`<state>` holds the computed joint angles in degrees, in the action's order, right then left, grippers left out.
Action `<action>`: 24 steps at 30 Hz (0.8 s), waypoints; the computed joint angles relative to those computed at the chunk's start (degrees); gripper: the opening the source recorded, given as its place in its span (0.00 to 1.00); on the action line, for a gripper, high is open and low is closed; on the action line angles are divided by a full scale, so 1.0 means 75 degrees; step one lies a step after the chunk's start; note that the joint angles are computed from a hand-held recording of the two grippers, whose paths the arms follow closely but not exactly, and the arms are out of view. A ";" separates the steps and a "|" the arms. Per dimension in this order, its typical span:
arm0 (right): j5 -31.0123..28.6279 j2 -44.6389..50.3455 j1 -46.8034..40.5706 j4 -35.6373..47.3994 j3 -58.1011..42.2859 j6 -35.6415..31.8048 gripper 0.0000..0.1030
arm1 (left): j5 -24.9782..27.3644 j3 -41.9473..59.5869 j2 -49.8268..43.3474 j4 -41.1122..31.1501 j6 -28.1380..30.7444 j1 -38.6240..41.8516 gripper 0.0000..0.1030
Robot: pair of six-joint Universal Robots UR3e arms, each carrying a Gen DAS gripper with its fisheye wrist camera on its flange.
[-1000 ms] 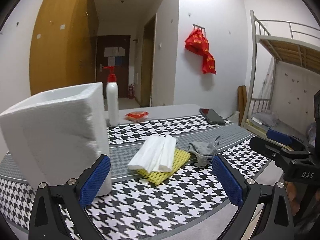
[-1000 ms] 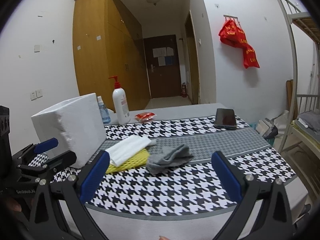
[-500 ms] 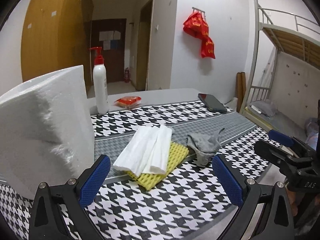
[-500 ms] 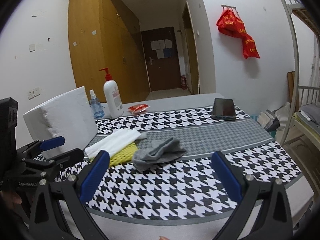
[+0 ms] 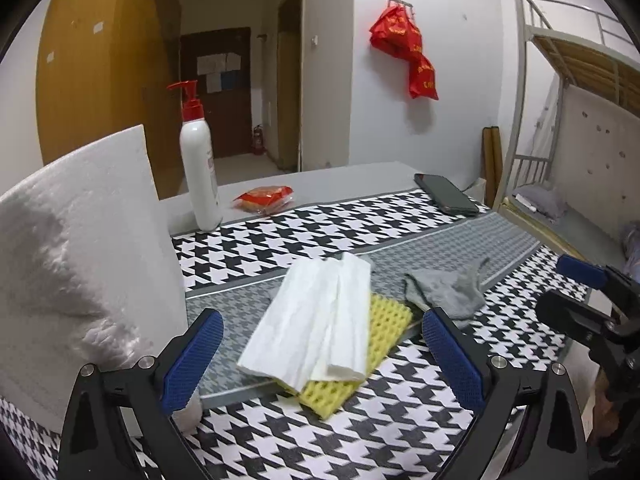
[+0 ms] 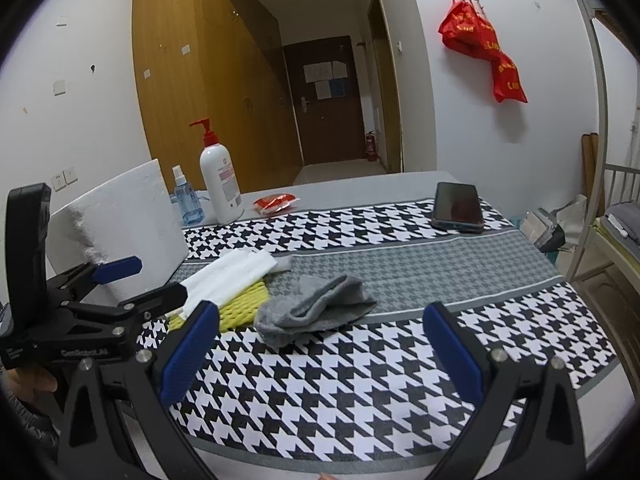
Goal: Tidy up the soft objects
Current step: 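Move the left gripper to the white tissue strips on the yellow sponge and close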
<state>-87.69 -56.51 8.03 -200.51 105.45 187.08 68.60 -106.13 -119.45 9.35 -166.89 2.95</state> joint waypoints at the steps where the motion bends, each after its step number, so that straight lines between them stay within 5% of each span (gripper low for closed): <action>1: -0.0005 0.0021 0.0010 0.0051 -0.0067 -0.0008 1.00 | 0.0003 0.0143 -0.0060 -0.0092 -0.0057 0.0016 0.97; 4: -0.0029 0.0123 0.0041 0.0283 -0.0342 -0.0035 1.00 | 0.0020 0.0424 -0.0160 -0.0464 -0.0105 0.0011 0.97; 14: 0.0056 0.0285 0.0001 0.0979 -0.0835 0.0046 1.00 | 0.0275 0.1716 -0.0605 -0.2624 0.0181 -0.0305 0.63; 24: 0.0056 0.0357 0.0019 0.1380 -0.1113 -0.0020 1.00 | 0.0751 0.2071 -0.0831 -0.3033 0.0227 -0.0415 0.37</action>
